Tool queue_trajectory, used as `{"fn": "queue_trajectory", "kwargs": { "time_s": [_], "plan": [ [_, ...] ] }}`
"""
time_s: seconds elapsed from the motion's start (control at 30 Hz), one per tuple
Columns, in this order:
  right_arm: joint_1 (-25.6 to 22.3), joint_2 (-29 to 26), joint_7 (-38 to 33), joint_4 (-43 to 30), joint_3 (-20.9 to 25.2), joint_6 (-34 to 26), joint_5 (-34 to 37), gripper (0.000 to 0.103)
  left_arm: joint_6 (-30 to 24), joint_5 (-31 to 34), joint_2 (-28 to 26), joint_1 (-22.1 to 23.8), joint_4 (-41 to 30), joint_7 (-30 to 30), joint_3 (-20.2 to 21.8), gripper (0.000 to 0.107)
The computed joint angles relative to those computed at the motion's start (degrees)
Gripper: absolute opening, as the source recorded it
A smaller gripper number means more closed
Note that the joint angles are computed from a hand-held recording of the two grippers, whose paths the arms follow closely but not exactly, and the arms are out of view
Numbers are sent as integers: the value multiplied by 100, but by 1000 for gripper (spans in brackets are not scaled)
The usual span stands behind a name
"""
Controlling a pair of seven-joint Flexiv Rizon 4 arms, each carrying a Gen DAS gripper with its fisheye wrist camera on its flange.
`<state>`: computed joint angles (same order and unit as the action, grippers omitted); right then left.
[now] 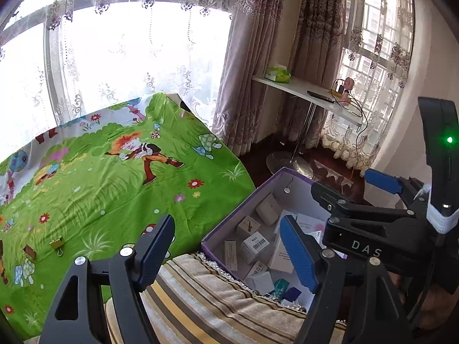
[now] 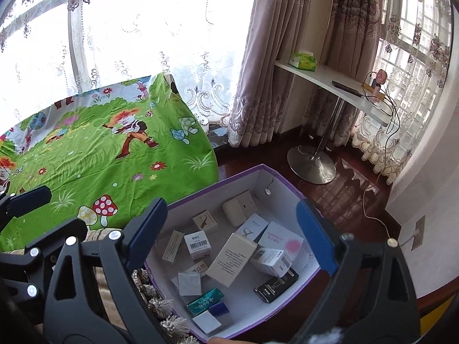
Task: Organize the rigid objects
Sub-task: 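Move both tools back over the binder clips on the bed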
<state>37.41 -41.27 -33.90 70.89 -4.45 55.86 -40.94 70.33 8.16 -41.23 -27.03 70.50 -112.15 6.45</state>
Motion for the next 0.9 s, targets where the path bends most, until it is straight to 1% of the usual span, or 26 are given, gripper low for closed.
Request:
{"fn": "queue_trajectory", "kwargs": {
  "time_s": [0.03,0.1,0.13,0.17,0.23,0.33,0.43,0.5,0.57,0.67,0.73,0.83,0.9],
  "plan": [
    [12,6,57,26,-24,121,-38,95,46,61,34,-7,39,21,40,77],
    [82,-23,51,-49,-56,46,-101,96,84,45,107,52,142,30,26,77],
    [106,-38,81,-51,-90,140,-168,96,155,51,143,75,210,7,43,77],
    [130,-46,124,-37,-133,261,-246,96,283,105,181,58,291,-71,126,77],
    [181,-97,64,-110,-152,299,-335,96,454,217,253,9,419,-209,296,77],
    [187,-205,-203,-286,-47,368,-274,96,634,114,432,195,733,-136,178,77],
    [100,-312,-533,-450,212,577,85,96,756,4,612,322,1032,-121,161,77],
    [62,-430,-790,-654,412,559,433,96,995,-38,723,392,1276,-156,177,77],
    [79,-545,-1042,-829,509,589,680,96,1097,-30,811,369,1439,-223,335,77],
    [189,-720,-1261,-1146,520,416,931,96,1130,48,927,294,1644,-436,667,77],
    [193,-887,-1533,-1469,655,241,1171,96,1130,59,1021,359,1813,-525,741,77],
    [248,-1092,-1853,-1837,756,178,1459,96,1113,171,1135,342,2023,-838,1014,77],
    [321,-1293,-2080,-2220,795,26,1603,96,1049,263,1208,367,2129,-1038,1142,77]
  ]
}}
